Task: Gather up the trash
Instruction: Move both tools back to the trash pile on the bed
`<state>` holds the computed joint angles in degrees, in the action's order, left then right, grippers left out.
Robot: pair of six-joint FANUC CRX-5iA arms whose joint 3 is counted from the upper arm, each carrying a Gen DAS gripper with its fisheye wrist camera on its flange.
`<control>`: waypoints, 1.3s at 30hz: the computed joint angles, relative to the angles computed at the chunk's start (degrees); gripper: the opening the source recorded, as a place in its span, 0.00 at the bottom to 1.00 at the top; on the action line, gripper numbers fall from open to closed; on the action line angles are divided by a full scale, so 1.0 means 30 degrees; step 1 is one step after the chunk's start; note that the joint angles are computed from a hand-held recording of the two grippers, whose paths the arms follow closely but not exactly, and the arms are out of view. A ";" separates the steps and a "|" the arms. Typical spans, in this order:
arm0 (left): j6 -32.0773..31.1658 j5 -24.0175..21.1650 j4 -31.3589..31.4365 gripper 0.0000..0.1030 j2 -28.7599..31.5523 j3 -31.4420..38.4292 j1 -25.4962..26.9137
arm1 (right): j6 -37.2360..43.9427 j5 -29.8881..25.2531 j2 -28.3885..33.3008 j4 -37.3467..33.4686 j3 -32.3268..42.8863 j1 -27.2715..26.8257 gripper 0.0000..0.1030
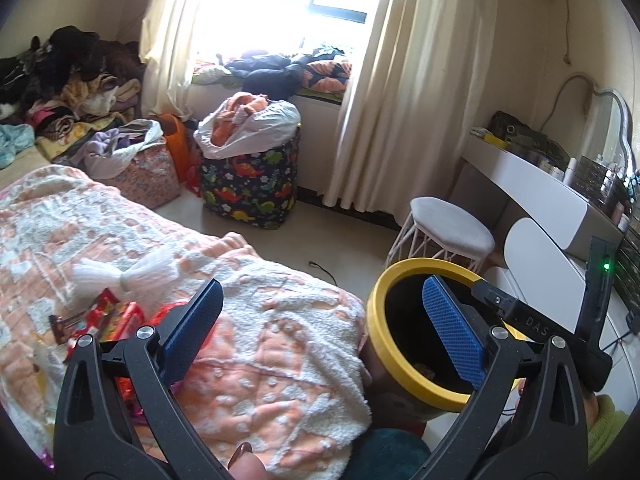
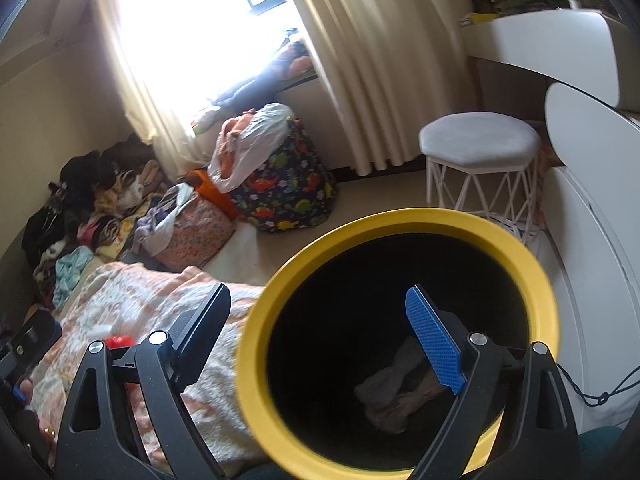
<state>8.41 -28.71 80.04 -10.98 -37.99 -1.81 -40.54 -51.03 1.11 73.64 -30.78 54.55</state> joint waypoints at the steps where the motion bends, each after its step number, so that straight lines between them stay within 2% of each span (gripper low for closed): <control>1: -0.0015 -0.0001 0.0000 0.89 -0.0052 -0.0042 0.0120 | 0.0130 0.0109 0.0105 0.0058 0.0132 0.0047 0.85; 16: -0.0435 -0.0156 0.0930 0.89 -0.0768 -0.0593 0.1801 | 0.1825 0.1009 0.1215 0.1063 0.1534 0.0902 0.85; 26: -0.0635 -0.0362 0.1372 0.89 -0.0845 -0.0750 0.2813 | 0.3172 0.1524 0.1971 0.0816 0.2594 0.1260 0.87; 39: -0.0153 -0.0654 0.1103 0.89 -0.0343 -0.0566 0.4716 | 0.5565 0.3445 0.3704 -0.0011 0.4900 0.1370 0.88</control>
